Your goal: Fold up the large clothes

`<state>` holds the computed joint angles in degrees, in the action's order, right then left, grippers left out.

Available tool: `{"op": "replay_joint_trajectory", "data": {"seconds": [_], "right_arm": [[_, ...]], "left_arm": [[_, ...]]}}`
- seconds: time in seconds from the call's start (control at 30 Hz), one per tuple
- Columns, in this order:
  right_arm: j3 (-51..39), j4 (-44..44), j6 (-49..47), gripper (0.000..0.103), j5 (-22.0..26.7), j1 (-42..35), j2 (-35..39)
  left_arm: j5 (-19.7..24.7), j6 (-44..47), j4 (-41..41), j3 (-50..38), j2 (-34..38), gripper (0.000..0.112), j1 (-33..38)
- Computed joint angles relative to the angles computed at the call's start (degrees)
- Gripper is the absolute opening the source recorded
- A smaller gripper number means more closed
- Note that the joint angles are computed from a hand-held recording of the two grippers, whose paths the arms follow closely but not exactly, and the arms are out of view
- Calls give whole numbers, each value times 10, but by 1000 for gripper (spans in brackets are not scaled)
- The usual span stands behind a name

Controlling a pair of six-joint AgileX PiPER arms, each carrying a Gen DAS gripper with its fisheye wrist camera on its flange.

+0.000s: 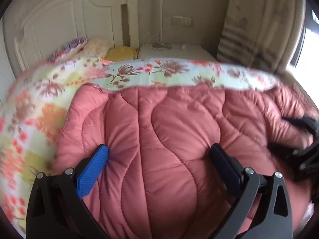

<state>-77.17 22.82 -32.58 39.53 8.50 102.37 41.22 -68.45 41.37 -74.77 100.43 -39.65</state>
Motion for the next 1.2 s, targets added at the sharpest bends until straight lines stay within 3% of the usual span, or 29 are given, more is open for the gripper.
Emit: {"op": "replay_joint_trajectory", "data": {"seconds": [0.1, 0.37, 0.53, 0.63, 0.7, 0.8, 0.87, 0.97, 1.2], "right_arm": [[0, 1, -1, 99, 0, -1, 0], [0, 6, 0, 99, 1, -1, -1], [-1, 10, -3, 99, 2, -2, 0], [0, 11, -3, 99, 1, -1, -1], [2, 14, -5, 99, 0, -2, -1], [3, 27, -17, 99, 3, -6, -1], [1, 30, -18, 99, 4, -7, 0], [1, 31, -18, 99, 5, -8, 0], [1, 33, -19, 99, 5, -9, 1]], "left_arm": [[-28, 13, -20, 7, 1, 101, 17], [-49, 6, -16, 24, -11, 101, 24], [-3, -135, 76, 67, -75, 101, -26], [71, -191, 119, 91, -102, 101, -79], [97, -187, 87, 104, -104, 101, -82], [36, -206, 68, 163, -118, 101, -56], [26, -194, 56, 166, -116, 101, -46], [18, -181, 47, 158, -102, 101, -35], [26, -244, 96, 180, -113, 101, -55]]}}
